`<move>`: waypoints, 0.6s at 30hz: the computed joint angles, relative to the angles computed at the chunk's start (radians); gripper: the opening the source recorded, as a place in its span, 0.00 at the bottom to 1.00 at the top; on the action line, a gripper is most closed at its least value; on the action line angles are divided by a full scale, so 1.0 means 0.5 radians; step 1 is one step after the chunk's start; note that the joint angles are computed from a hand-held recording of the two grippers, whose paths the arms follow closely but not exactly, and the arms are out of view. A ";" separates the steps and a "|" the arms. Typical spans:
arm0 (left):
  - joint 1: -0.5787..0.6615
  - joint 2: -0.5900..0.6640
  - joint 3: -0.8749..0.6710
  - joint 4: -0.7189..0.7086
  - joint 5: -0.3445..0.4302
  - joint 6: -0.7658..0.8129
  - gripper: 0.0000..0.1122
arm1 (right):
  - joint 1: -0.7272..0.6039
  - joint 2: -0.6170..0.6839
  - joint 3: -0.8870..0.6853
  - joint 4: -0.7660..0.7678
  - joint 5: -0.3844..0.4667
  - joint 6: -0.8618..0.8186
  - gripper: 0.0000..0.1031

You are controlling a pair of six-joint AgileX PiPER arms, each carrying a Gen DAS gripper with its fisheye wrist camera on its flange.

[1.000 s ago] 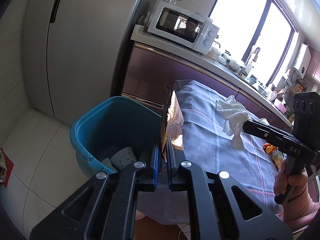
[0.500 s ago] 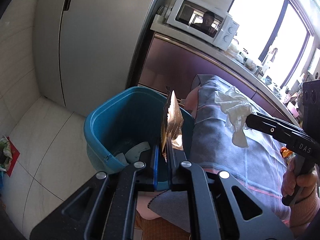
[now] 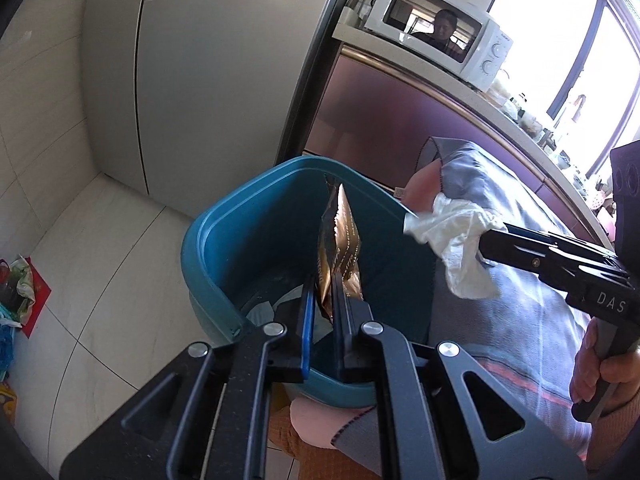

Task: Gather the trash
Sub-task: 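Carry gold wrapper and tissue to the teal bin and release both, then move both open tools back over the remaining trash on the table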

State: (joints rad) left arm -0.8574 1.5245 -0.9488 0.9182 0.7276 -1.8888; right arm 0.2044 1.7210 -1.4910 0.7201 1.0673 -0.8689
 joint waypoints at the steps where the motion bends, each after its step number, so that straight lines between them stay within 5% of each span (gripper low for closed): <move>1: 0.022 0.014 -0.002 -0.005 -0.022 0.007 0.07 | 0.017 0.015 -0.009 -0.018 -0.006 0.018 0.24; 11: 0.144 0.113 0.010 0.004 -0.176 -0.030 0.22 | 0.073 0.084 -0.038 -0.087 0.006 0.136 0.26; 18: 0.028 0.092 -0.010 0.135 -0.107 -0.140 0.28 | -0.044 -0.010 0.065 0.016 0.046 0.030 0.30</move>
State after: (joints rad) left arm -0.8434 1.5706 -0.9536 0.9859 0.6740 -1.9586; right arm 0.1825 1.7159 -1.4584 0.7281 1.0904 -0.8538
